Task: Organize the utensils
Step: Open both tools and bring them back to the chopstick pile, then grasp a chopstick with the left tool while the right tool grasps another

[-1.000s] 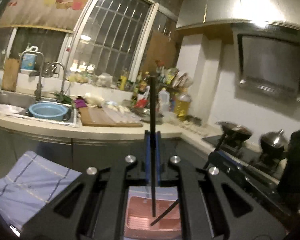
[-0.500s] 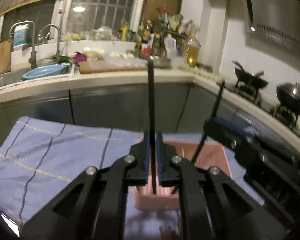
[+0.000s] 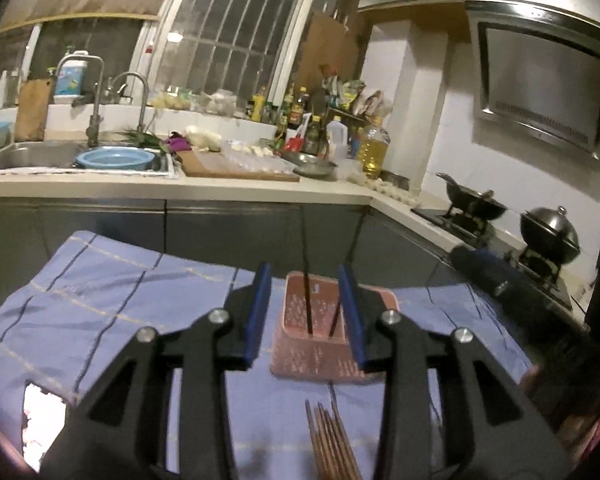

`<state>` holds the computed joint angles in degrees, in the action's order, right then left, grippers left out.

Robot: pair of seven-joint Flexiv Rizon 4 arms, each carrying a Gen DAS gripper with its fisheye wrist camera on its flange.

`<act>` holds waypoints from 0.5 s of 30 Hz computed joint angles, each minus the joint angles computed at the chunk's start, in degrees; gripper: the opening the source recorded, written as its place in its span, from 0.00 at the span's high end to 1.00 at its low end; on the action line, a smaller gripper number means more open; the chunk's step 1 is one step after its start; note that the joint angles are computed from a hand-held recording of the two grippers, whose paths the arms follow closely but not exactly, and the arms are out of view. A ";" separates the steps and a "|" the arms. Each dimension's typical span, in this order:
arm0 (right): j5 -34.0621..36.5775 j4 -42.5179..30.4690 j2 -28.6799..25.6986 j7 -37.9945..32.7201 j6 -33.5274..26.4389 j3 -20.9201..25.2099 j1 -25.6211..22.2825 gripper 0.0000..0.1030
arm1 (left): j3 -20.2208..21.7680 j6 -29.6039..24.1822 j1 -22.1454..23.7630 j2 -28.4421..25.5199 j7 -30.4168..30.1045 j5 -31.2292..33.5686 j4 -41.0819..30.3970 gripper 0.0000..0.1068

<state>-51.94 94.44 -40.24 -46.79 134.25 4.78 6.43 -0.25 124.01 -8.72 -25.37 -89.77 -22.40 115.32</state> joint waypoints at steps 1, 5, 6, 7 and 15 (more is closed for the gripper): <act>2.08 2.41 1.18 -1.81 1.31 -0.26 0.24 0.26 | -0.05 0.36 -0.16 0.67 -0.21 0.39 1.57 0.69; 4.70 11.64 4.50 -5.20 4.91 -0.18 -1.28 0.21 | -0.08 -1.77 -1.20 1.76 0.15 1.32 7.01 0.69; 4.06 13.56 4.67 -5.12 5.12 -0.16 -1.98 0.21 | -0.83 -3.13 -0.76 1.52 0.12 1.43 8.27 0.69; 4.01 15.95 5.05 -5.22 3.77 -0.51 -2.21 0.24 | -2.41 -5.50 1.27 1.23 -1.74 4.08 9.16 0.69; -32.06 15.93 1.21 18.01 -15.00 1.10 -10.57 0.75 | -14.25 -19.02 12.18 -4.23 -9.94 16.60 8.35 0.80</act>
